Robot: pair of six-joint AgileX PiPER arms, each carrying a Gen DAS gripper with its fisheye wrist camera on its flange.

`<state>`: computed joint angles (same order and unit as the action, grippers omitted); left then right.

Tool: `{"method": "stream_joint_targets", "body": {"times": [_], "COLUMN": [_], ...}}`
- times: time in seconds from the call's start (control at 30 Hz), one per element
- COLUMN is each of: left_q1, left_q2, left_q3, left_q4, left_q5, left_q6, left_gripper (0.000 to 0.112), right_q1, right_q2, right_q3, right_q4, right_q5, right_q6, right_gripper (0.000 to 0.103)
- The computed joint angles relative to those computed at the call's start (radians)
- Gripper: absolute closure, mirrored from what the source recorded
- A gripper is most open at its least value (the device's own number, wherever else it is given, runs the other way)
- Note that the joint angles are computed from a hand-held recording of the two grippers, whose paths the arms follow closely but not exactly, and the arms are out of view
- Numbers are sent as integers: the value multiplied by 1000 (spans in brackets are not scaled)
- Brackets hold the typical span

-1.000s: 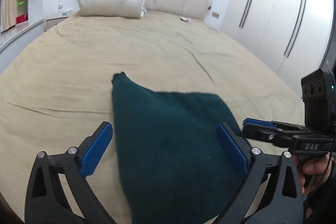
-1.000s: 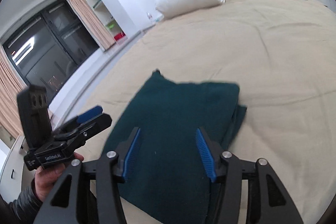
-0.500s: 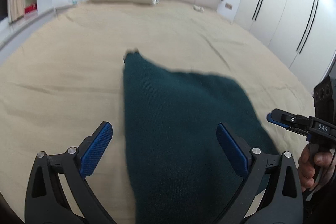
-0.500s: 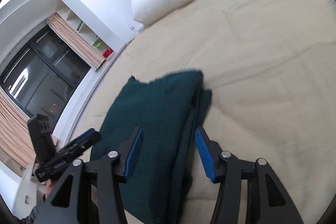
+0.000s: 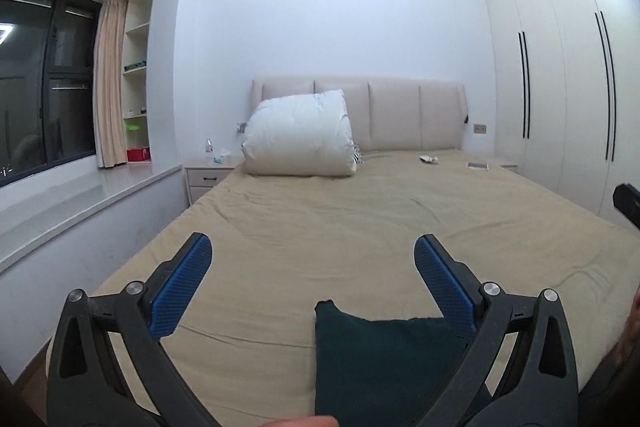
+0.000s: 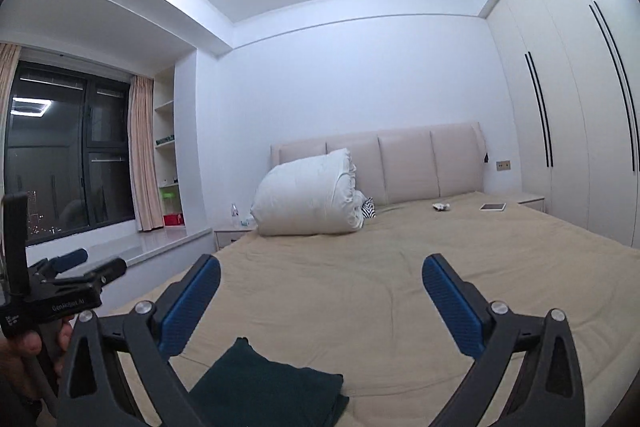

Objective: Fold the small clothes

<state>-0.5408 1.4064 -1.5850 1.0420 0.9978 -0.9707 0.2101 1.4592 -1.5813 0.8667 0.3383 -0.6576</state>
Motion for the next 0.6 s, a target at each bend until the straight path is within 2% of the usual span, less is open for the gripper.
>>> {"method": "stream_joint_targets", "body": {"times": [0.07,0.17,0.2,0.3,0.4,0.47,0.6], "left_q1": [-38,-97,-99,-54,-32,-22,13], "left_q2": [21,42,41,48,82,103,122], "left_q3": [-55,-94,-89,-35,25,79,174], "left_q4": [16,39,11,-137,-252,-303,-426], "left_q5": [78,190,198,156,173,171,101], "left_q6": [33,55,50,48,45,23,23], "left_gripper": [9,9,9,9,9,9,9], "right_q1": [0,25,37,75,103,116,126], "right_q2": [-15,-6,-2,24,68,102,200], "right_q3": [-20,-59,-58,-24,-5,2,-47], "right_q4": [-29,-207,-252,-400,-529,-642,-696], "right_q5": [0,10,19,28,99,172,351], "right_q6": [46,248,294,433,566,682,759], "right_gripper": [0,0,0,0,0,0,0]}}
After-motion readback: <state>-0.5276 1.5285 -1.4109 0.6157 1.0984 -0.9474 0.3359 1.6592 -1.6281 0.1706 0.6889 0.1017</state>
